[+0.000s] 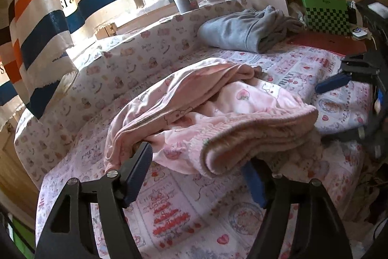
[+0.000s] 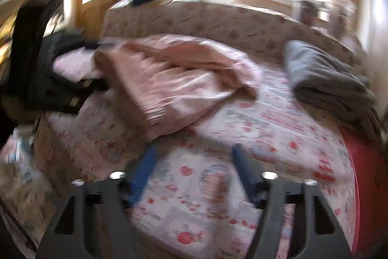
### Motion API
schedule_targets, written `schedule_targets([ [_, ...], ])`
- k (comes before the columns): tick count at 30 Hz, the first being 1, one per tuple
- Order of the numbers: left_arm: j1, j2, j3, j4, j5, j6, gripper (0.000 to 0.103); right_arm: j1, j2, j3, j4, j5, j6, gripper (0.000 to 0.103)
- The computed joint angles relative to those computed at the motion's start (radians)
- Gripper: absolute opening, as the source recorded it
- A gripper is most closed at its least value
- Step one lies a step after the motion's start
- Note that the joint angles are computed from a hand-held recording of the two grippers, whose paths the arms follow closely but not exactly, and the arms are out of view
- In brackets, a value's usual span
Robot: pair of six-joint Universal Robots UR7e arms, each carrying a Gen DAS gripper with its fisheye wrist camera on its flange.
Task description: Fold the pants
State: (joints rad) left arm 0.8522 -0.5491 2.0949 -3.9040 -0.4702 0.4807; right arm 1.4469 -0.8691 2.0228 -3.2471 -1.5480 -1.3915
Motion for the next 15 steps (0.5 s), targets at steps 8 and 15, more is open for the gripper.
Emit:
schedule_targets([
  [8,0.011,-0.023,0.001,0.027,-0.018,-0.055,0.071,0.041,0.086,0.020,-0.205,0.019,-0.206,0.075],
  [15,0.032,-0.074,0.017,0.083,-0.072,-0.164,0.071,0.052,0.134,0.048,-0.320,0.029,-0.336,0.065],
])
